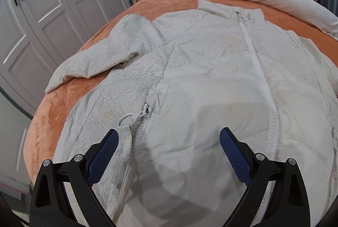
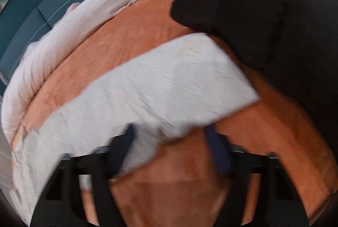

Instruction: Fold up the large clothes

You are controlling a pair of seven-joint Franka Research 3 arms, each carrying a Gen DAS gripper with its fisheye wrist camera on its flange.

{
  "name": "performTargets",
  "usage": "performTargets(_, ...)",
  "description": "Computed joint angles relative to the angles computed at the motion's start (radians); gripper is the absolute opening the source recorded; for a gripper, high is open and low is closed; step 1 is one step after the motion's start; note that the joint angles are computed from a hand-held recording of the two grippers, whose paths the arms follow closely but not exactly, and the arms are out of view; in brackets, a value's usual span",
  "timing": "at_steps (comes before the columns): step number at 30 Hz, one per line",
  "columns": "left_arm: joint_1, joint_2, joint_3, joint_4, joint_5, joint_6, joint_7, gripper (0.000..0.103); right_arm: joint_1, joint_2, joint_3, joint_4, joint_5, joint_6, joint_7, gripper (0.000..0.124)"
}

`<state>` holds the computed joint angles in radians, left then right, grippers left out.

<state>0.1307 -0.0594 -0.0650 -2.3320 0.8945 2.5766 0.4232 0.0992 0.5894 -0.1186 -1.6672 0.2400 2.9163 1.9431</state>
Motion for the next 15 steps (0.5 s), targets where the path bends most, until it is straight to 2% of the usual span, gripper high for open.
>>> performTargets(2, 0.004, 0.010, 0.004, 0.004, 0.009, 0.004, -0.004, 0.095, 0.001, 0.033, 0.005, 0.072, 0.015, -0.027, 0.028, 0.026)
performTargets(3, 0.006, 0.014, 0.006, 0.006, 0.012, 0.006, -0.006, 0.095, 0.010, 0.033, 0.000, 0.080, 0.014, -0.017, 0.043, 0.017)
performTargets(4, 0.008, 0.015, 0.009, 0.006, 0.016, 0.009, -0.009, 0.095, 0.008, 0.036, 0.018, 0.100, 0.024, 0.011, 0.042, 0.014)
performTargets(6, 0.014, 0.015, 0.015, 0.006, 0.021, 0.018, -0.017, 0.095, -0.029, 0.033, 0.107, 0.132, 0.034, 0.078, -0.008, 0.009)
performTargets(7, 0.019, 0.013, 0.019, 0.006, 0.024, 0.024, -0.022, 0.095, -0.069, 0.029, 0.194, 0.150, -0.006, 0.116, -0.038, 0.009)
performTargets(8, 0.024, 0.012, 0.022, 0.007, 0.028, 0.028, -0.028, 0.095, -0.103, 0.023, 0.281, 0.162, 0.005, 0.145, -0.129, 0.008)
performTargets(9, 0.028, 0.012, 0.025, 0.008, 0.030, 0.032, -0.032, 0.094, -0.111, 0.019, 0.368, 0.186, 0.065, 0.171, -0.291, 0.008)
performTargets(10, 0.035, 0.009, 0.030, 0.008, 0.032, 0.043, -0.039, 0.094, -0.142, 0.018, 0.456, 0.193, 0.095, 0.177, -0.393, 0.008)
performTargets(13, 0.059, -0.006, 0.045, 0.003, 0.029, 0.090, -0.059, 0.094, -0.187, 0.032, 0.718, 0.218, 0.225, 0.124, -0.758, 0.007)
performTargets(14, 0.068, -0.012, 0.049, 0.000, 0.025, 0.109, -0.065, 0.094, -0.192, 0.043, 0.772, 0.216, 0.207, 0.103, -0.798, 0.007)
performTargets(15, 0.078, -0.018, 0.054, -0.002, 0.018, 0.132, -0.067, 0.094, -0.222, 0.072, 0.859, 0.211, 0.127, 0.083, -0.795, 0.008)
